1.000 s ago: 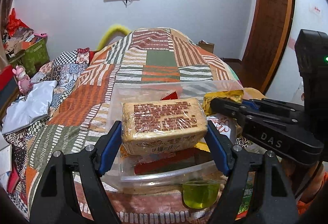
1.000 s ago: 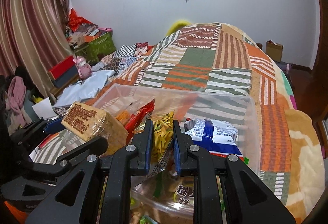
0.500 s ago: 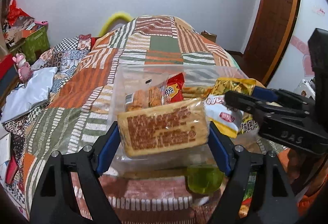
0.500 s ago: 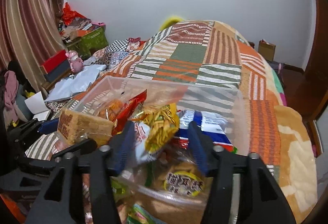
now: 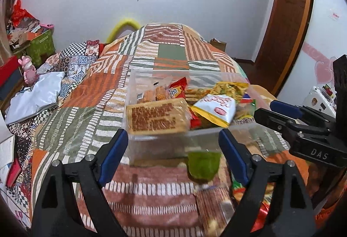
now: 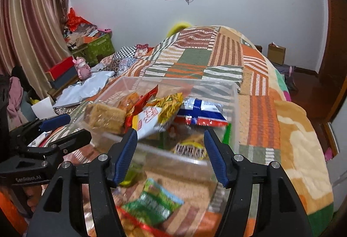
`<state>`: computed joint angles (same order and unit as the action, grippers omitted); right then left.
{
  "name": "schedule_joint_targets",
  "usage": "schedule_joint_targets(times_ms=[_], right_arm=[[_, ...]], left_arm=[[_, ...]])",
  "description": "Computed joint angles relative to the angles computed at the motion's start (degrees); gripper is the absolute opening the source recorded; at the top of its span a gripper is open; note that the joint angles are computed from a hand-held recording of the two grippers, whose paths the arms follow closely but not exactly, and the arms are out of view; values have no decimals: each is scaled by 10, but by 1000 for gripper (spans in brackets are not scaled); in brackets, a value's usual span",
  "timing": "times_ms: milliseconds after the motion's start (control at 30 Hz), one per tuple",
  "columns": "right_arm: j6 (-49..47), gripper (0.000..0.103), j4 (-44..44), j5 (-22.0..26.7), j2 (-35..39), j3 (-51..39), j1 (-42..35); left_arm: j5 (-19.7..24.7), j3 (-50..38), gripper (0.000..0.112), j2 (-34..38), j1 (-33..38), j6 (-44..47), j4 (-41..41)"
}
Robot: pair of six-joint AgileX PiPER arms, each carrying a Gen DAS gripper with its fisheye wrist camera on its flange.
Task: Organize snacks
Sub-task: 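Drop the bread pack into the box with the left tool while the right drops the Kazaa bag, then lower the left tool onto the wafer roll pack while the right tool lowers onto the red cracker bag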
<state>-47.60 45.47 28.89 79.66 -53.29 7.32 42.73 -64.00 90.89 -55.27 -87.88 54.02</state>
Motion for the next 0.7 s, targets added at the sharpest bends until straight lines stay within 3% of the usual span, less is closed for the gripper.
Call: schedule_joint_targets(times_ms=[133, 533, 700], right_arm=[[-30, 71, 30, 8, -42, 38, -15], [-23, 71, 31, 10, -112, 135, -1], [35, 71, -18, -13, -130, 170, 39]], left_arm=[[20, 19, 88, -17, -37, -28, 13], [33, 87, 88, -40, -113, -109, 9], [39, 113, 88, -53, -136, -127, 2]])
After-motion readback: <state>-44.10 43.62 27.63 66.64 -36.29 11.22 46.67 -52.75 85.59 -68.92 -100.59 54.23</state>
